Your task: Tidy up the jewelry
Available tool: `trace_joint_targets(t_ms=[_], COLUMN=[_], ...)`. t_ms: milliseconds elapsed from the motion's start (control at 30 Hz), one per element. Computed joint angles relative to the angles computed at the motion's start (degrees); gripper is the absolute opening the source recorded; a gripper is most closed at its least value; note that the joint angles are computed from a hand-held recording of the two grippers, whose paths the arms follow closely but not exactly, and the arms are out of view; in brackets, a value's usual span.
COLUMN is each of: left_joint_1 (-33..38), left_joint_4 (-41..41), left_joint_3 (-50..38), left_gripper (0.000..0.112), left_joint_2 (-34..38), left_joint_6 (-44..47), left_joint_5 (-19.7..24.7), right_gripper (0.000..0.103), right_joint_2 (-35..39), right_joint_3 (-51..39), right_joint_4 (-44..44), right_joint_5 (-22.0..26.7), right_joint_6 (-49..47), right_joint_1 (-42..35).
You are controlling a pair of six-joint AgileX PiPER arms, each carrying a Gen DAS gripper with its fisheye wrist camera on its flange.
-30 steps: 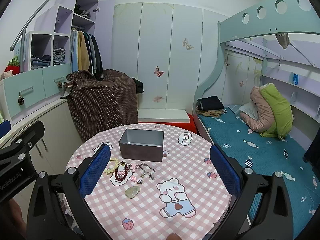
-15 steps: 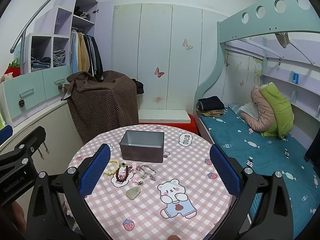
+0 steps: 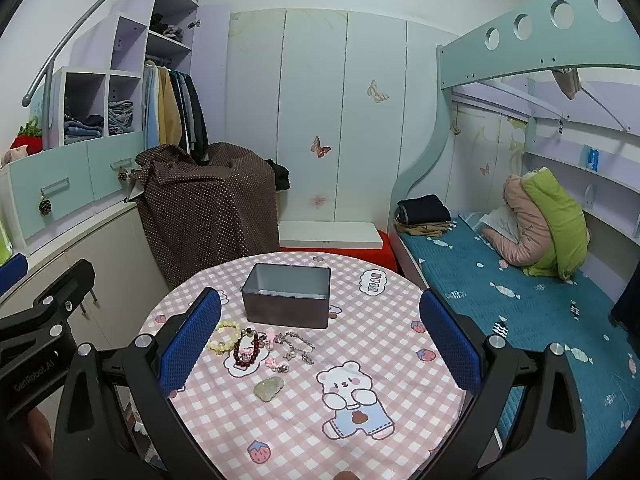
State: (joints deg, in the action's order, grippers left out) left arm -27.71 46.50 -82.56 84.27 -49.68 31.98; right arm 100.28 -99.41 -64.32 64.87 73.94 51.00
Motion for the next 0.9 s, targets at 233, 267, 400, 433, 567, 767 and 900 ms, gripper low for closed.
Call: trace_joint_targets(t_ms=[233,267,400,433,567,767,900], left_joint_1=[0.57,0.60,0.56,0.53,0.59,1.06,1.65], left_joint_4=[-1.00,-0.96,-0.85,-0.79,-1.03,-1.85,-2.46], left_joint_3=[-0.02,0.08,0.10,0.03,0.05,0.16,0.29], left_gripper=[0.099,0.098,0.099,0.098,0.098,0.098,0.098], left_joint_2=[0.06,0.04,0.04,0.08,0.06,0.00,0.22], left_joint_6=[0.85,0.82,0.68,0.68,0.90,1.65,2.20], left_joint_5=[-0.29,-0.39,-0.39,-0.32,-0.32,-0.58,-1.07], right_gripper=[0.096,0.096,0.096,0.096,0.096,0.096,0.096], right_joint_2=[-0.48,-0.48,-0.26,-0.34,-0.49,-0.65,-0.67], right_joint_3=[0.75,0.67,0.26,0.41,0.74,1.24,1.45], right_joint_4=[-0.19,-0.21,-0.02,-0.10,-0.17,-0.01,-0.11], right_joint_5=[-0.34,-0.32,-0.38,-0.54,-0.80,-1.01,-1.36], right_joint_6=[0.31,0.28,-0.12,-0.06,0.11,0.01,-0.07], right_joint_1=[-0.10,-0.14,-0.39,-0.40,-0.63,-1.41,-1.74])
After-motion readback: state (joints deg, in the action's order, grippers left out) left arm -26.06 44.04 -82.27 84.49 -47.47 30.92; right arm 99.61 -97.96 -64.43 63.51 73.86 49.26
